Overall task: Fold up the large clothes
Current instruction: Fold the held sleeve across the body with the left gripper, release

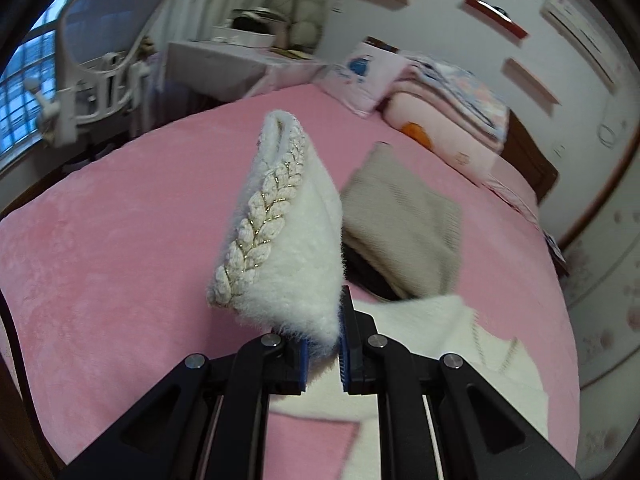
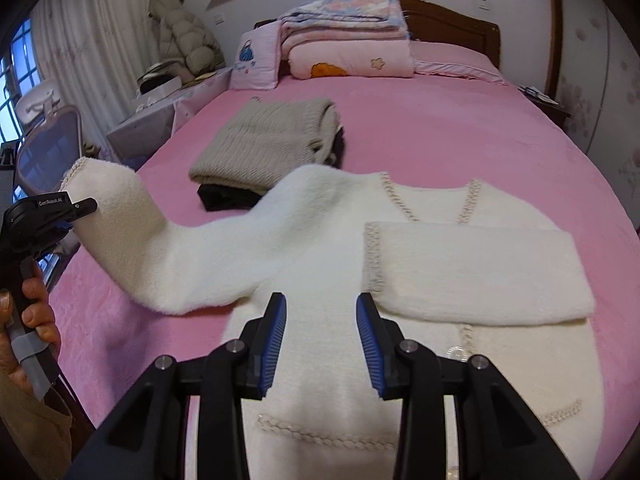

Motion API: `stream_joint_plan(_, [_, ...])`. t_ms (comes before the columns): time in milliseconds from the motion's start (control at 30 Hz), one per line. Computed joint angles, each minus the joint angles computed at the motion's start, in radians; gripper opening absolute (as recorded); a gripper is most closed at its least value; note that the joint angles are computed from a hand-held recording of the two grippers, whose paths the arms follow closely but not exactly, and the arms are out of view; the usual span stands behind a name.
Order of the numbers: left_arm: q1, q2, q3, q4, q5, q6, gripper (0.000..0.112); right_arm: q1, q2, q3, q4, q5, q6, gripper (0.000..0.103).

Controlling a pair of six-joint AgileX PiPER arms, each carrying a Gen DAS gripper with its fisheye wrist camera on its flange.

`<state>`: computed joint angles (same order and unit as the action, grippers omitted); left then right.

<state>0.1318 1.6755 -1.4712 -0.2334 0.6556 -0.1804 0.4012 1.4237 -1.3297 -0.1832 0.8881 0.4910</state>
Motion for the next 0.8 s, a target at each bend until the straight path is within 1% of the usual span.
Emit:
stream_joint_plan(100, [-0.086, -0.012, -0.041, -0.014, 0.046, 0.004, 0.009, -0.075, -0.067, 0.054, 0.035, -0.015, -0.036, 0.036])
stream_joint_plan(267, [-0.314, 0.032, -0.156, 0.086, 0.101, -0.098, 0.009, -0.256, -0.162, 0.132, 0.145, -0.027, -0.157, 0.036])
stream_joint_plan(367, [-0.456, 0.112, -0.269, 0.138, 0.143, -0.154, 0.009, -0.380, -0.216, 0.175, 0.182, -0.024, -0.236, 0.036])
stream_joint_plan(467, [-0.575, 0.230, -0.408, 0.171, 0.204, -0.187, 0.009, -0.531, -0.258, 0.218, 0.232, -0.015, -0.337, 0.036])
stream_joint_plan(533, [-0.638, 0.329, -0.513, 0.176, 0.262, -0.196, 0.010, -0.625, -0.270, 0.242, 0.271, -0.008, -0.406, 0.036])
stream_joint_plan(567, [-0.669, 0.391, -0.573, 0.180, 0.302, -0.197, 0.011, -0.652, -0.274, 0.253, 0.279, -0.010, -0.423, 0.036])
stream_joint_plan(600, [-0.684, 0.429, -0.606, 0.176, 0.326, -0.187, 0.011, -0.691, -0.274, 0.262, 0.290, -0.008, -0.451, 0.036])
stream_joint_plan(633, [-0.697, 0.468, -0.634, 0.174, 0.349, -0.177, 0.012, -0.722, -0.272, 0.270, 0.297, -0.007, -0.473, 0.036])
stream_joint_plan(700, [-0.721, 0.544, -0.688, 0.144, 0.400, -0.142, 0.021, -0.774, -0.265, 0.287, 0.319, -0.006, -0.510, 0.036])
stream_joint_plan(767, [-0.735, 0.582, -0.705, 0.125, 0.444, -0.111, 0.027, -0.809, -0.259, 0.300, 0.346, -0.007, -0.546, 0.036])
stream_joint_plan(800, [-0.738, 0.583, -0.699, 0.132, 0.451, -0.105, 0.032, -0.813, -0.259, 0.306, 0.350, -0.008, -0.552, 0.036])
